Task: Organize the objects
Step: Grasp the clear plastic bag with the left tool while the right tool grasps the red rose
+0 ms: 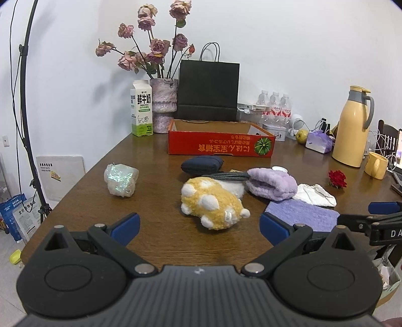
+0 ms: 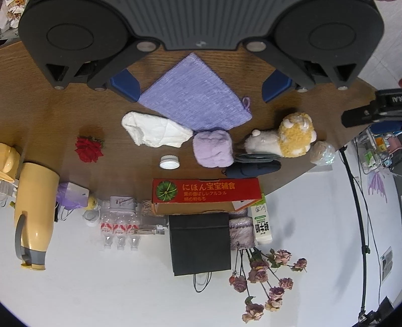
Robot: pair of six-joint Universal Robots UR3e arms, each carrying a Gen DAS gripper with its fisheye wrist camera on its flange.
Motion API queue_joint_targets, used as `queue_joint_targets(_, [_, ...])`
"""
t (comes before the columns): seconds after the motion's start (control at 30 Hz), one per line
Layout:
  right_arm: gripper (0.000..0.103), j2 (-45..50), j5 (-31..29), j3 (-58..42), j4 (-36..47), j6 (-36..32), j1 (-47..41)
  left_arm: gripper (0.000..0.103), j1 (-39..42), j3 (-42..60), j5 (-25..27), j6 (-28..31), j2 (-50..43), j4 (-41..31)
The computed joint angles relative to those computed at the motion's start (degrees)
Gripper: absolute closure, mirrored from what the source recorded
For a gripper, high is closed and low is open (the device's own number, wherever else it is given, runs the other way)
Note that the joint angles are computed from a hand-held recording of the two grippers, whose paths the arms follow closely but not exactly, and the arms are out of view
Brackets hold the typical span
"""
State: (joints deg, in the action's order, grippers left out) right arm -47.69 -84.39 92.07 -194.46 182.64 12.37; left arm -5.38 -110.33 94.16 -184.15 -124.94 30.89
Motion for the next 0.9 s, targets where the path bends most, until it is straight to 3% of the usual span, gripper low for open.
queue_joint_targets(0.4, [0.0,0.19,0.58,-0.12,-2.14,-1.37,-3.34,0.0,4.02,0.47,-1.86,0.71,1.06,-1.38])
queue_joint_targets(0.9, [0.0,1.39,1.31,-1.79,-0.28,-4.56,-9.04,0.0,7.29,7.1,1.21,1.85,-1.27,-7.78])
